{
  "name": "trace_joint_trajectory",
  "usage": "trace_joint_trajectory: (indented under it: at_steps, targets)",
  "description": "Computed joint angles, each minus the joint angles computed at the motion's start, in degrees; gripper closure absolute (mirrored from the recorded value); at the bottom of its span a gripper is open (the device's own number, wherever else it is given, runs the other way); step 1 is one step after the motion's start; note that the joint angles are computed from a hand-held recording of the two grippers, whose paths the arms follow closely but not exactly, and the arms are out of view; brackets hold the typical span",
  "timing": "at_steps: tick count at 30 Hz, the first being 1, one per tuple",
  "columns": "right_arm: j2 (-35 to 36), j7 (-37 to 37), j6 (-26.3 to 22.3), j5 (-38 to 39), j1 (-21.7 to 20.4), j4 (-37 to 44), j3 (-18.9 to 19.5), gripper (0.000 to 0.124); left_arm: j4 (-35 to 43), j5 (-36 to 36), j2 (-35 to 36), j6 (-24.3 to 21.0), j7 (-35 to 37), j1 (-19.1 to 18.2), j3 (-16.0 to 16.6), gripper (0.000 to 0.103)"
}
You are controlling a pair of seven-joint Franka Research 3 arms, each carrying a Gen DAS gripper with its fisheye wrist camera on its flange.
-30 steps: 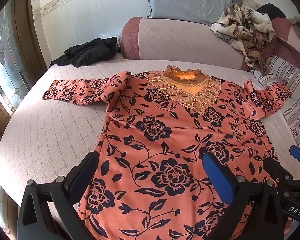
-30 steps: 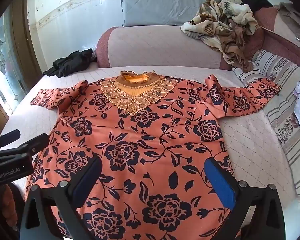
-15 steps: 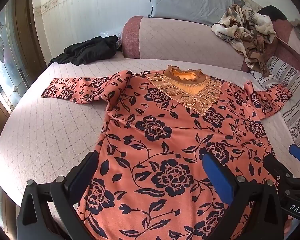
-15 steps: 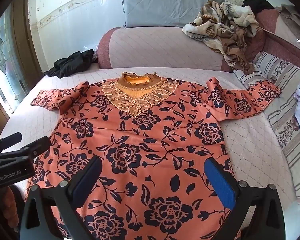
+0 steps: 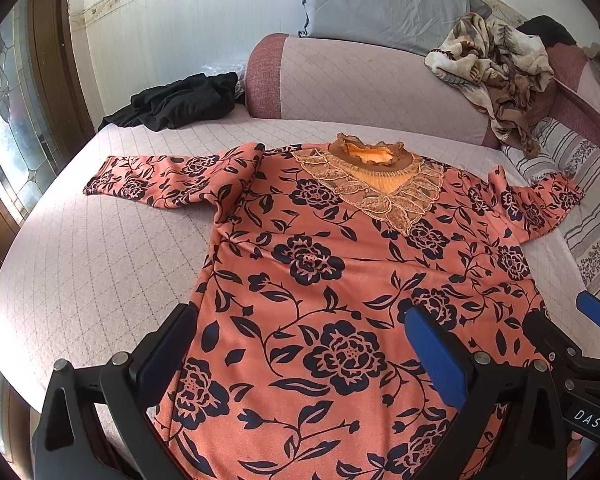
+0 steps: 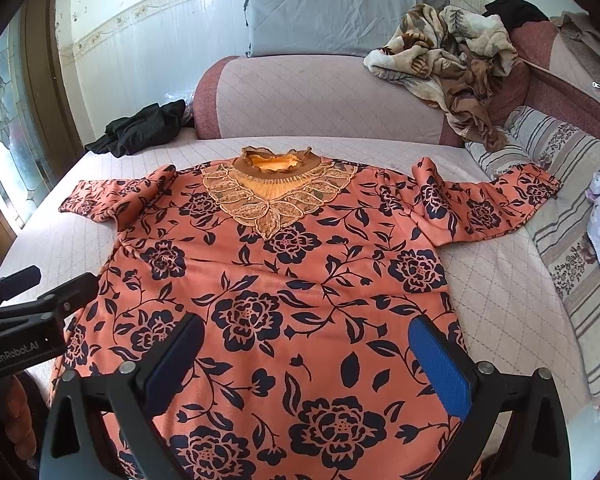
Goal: Fold small clothes
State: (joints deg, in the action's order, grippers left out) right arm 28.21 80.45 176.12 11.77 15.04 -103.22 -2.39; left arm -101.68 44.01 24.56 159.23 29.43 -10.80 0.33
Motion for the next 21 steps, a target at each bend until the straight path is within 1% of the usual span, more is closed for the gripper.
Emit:
trace_joint_trajectory:
  at_steps: [21]
  targets:
    - [0.5,3.1,-0.6,-1.8,1.9,1.0,-2.4,0.021,-0.1,-1.1,-0.4,0.2,0.4,0.2,-0.3,0.000]
